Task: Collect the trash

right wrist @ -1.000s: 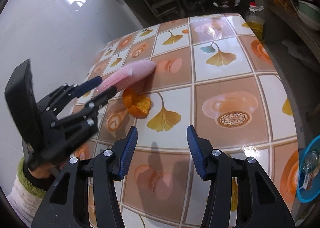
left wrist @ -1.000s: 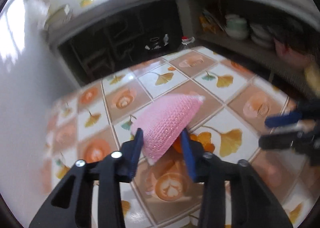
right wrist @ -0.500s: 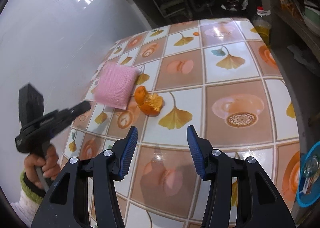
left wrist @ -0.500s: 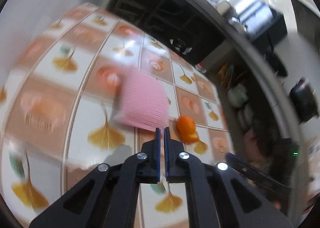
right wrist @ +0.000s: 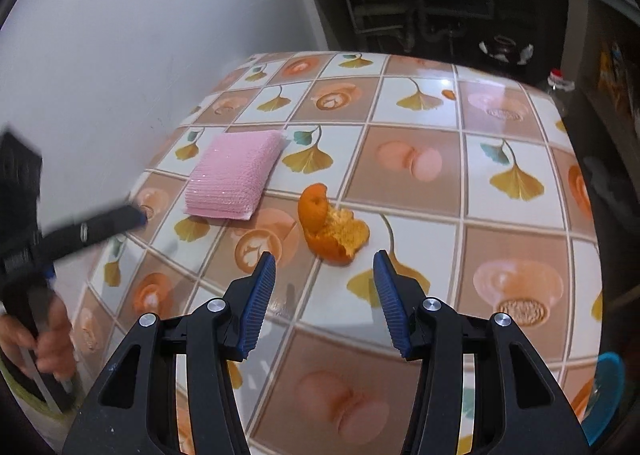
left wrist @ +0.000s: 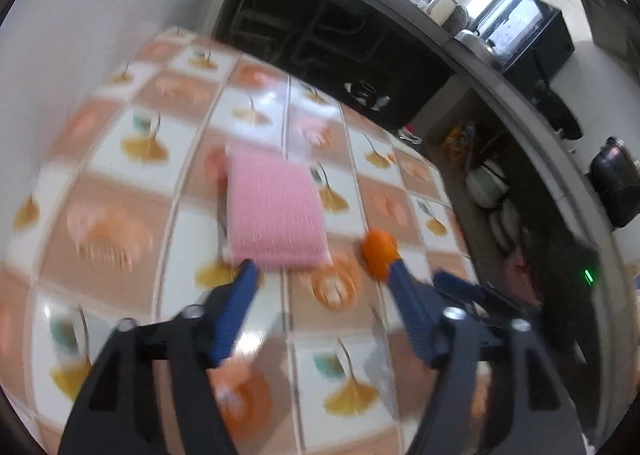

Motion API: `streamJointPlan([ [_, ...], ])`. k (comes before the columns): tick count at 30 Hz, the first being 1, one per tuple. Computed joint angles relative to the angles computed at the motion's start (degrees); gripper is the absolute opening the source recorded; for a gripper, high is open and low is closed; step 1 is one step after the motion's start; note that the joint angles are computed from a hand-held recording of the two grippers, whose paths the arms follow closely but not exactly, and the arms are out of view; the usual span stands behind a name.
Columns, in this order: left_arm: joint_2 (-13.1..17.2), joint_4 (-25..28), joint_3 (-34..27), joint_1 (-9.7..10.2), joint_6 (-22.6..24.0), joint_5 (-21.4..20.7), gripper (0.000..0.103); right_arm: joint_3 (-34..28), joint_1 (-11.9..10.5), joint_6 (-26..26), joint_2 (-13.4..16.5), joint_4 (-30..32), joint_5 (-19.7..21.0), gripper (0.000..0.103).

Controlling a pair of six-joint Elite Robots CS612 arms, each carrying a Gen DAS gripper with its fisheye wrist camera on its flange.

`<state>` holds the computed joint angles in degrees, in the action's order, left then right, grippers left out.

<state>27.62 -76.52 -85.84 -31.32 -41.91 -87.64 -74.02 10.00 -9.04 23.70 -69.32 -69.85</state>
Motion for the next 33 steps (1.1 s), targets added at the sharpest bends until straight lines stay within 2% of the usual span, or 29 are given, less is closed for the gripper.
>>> streamJointPlan([
  [1,-0.5,-0.1,1.2,0.26,0.7,-0.1,0.082,0.0,0.1,-0.4,0.1,-0.2,-0.5,0.047],
  [3,-2.3,1.0,5.5,0.96,2.7,-0.3,0.085,0.0,0.4,-1.1,0.2,-0.4,-1.7,0.046],
  [6,-4.8,4.5,10.7,1.15,2.9,3.2,0.085,0.0,0.9,-3.0,0.5,-0.8,-3.8,0.044],
  [9,-5.9,4.5,13.7,0.97,5.5,6.1,0.086,0.1,1.2,-5.2,0.6,-1.3,-5.2,0.044],
  [11,-6.6,5.0,15.5,0.98,7.5,6.3,0.087,0.6,1.5,-6.6,0.6,-1.7,-5.8,0.044],
  [14,-7.2,6.0,17.4,1.05,7.6,6.5,0.087,1.7,1.6,-7.8,0.4,-2.3,-5.4,0.044],
  [16,-7.4,6.3,18.3,1.14,7.3,6.3,0.087,2.2,1.7,-8.2,0.4,-2.6,-5.4,0.037],
  [19,-7.3,6.6,18.5,0.93,6.7,7.5,0.087,2.8,1.8,-8.4,0.4,-3.2,-5.4,0.026],
  [21,-7.1,6.4,18.4,0.78,7.1,8.3,0.087,2.9,1.7,-8.7,0.4,-3.5,-4.8,0.023],
  [22,-7.0,6.4,18.3,0.74,7.4,8.5,0.087,3.0,1.6,-8.7,0.4,-3.4,-4.4,0.017],
  [24,-6.9,6.5,18.0,0.55,8.1,9.5,0.082,3.0,1.3,-8.7,0.3,-2.7,-2.7,0.011],
  [30,-5.9,7.0,15.9,0.01,9.7,9.9,0.079,1.2,0.7,-8.5,0.6,-1.0,-1.0,0.007],
  [33,-4.8,8.3,13.1,-0.73,12.2,9.0,0.079,-1.1,0.5,-9.3,1.0,0.9,-1.0,0.007],
])
